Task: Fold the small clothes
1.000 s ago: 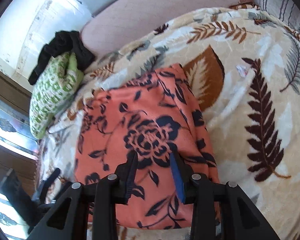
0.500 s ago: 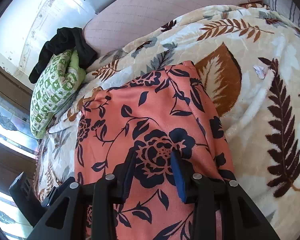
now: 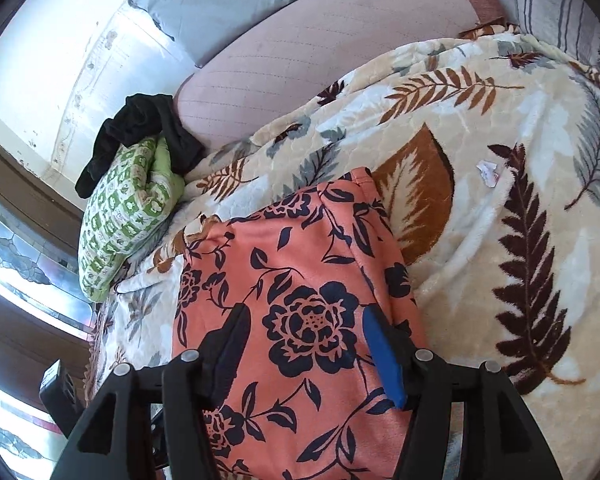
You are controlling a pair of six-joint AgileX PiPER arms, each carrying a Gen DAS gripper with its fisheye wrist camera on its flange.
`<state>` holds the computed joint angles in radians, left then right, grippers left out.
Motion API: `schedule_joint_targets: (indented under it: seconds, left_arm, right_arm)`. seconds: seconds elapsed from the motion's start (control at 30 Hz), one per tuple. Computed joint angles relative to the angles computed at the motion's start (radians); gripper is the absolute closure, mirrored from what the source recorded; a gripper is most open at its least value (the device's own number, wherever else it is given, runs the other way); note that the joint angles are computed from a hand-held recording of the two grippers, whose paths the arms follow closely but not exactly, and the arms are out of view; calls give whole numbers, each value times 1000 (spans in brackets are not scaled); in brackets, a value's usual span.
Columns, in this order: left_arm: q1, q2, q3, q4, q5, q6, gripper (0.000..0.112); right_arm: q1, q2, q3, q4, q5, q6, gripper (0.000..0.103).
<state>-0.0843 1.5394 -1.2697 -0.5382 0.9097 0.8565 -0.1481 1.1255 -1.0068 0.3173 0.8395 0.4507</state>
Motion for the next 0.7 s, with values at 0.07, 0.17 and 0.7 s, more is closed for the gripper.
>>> schedule_joint_targets:
  seconds: [0.07,0.17,0.7]
  left_arm:
    - [2,-1,-2,-3,4,0,9]
    - [4,-1,-5,-12,11,6,9]
    - [-21,12,-8,-37,20,2,9]
  right_arm:
    - [-15,-4,8,13,-1,-13,41]
    - [-40,-12,26,40,-4,-38,40]
    - [-260,-29,146,299,26,-349,35]
